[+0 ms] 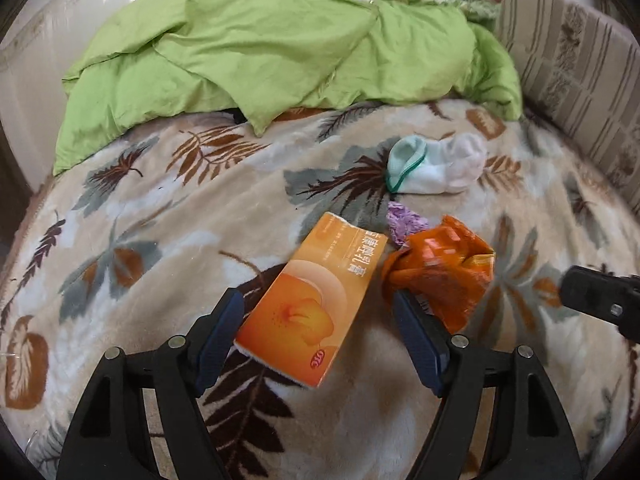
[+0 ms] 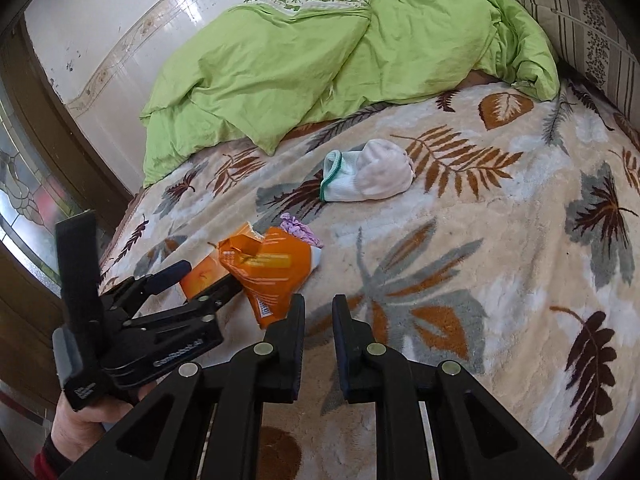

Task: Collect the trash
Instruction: 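Grasp the orange box with the left tool while the right tool reaches the orange bag, then grasp the orange snack bag with the right tool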

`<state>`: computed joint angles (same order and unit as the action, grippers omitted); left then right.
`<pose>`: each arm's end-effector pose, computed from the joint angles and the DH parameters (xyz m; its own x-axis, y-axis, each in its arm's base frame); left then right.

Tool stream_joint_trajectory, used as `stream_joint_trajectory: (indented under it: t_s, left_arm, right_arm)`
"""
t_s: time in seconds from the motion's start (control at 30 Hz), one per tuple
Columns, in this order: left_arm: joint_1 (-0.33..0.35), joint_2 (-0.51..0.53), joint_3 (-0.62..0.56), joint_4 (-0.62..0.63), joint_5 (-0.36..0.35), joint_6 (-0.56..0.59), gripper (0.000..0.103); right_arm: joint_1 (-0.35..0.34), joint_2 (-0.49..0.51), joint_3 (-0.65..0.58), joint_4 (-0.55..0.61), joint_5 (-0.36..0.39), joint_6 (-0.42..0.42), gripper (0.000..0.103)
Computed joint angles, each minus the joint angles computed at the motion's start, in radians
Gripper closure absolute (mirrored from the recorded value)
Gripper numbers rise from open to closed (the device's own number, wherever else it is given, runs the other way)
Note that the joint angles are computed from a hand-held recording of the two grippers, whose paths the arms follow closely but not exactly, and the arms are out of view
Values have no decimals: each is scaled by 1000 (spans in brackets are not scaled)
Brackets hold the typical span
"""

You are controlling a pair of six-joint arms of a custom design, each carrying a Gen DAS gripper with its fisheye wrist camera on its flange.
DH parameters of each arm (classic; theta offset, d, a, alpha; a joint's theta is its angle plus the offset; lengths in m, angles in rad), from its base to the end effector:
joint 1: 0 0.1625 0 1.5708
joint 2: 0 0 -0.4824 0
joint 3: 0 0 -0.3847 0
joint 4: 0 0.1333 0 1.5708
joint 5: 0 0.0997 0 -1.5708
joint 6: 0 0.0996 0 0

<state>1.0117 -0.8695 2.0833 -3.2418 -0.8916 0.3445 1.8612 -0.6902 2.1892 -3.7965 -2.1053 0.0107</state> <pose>-0.1360 -0.5866 0.1451 -0.5986 0.4241 -0.6796 0.7204 0.6560 -0.2251 0.2312 -0.4852 0.0881 -0.9236 0.0855 0.3736 -0.2041 0.7152 -0.6684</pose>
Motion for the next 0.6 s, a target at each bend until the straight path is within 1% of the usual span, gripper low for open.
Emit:
stream_joint_trajectory:
  t_s: [0.03, 0.1, 0.17, 0.2, 0.23, 0.3, 0.37, 0.43, 0.47, 0.53, 0.6]
  left_arm:
    - [0, 9, -5, -10, 14, -5, 27]
    - [-1, 28, -17, -13, 59, -43, 28]
    - [7, 34, -27, 5, 75, -78, 46]
    - [10, 28, -27, 7, 75, -94, 48]
    - [13, 20, -24, 7, 67, -106, 54]
    - [26, -8, -23, 39, 31, -155, 56]
    - [36, -30, -18, 63, 13, -194, 56]
    - [39, -55, -4, 60, 2, -212, 56]
    - [37, -68, 5, 55, 4, -219, 56]
    - [31, -94, 24, 34, 16, -230, 56]
    - [29, -119, 39, 29, 8, -249, 56]
  right_arm:
    - [-2, -2, 2, 1, 3, 2, 86]
    - [-8, -5, 9, -2, 12, 9, 79]
    - [-14, -7, 14, -11, 19, 11, 62]
    - [-15, -6, 14, -19, 18, 7, 59]
    - [-14, -3, 14, -34, 15, 2, 56]
    - [-9, 4, 6, -53, 10, -16, 52]
    - [-5, 17, -9, -65, 10, -47, 41]
    - [-2, 36, -34, -63, 17, -80, 38]
    - [3, 47, -51, -56, 8, -102, 37]
    - [16, 79, -95, -56, -16, -167, 32]
    - [31, 122, -150, -65, -55, -249, 31]
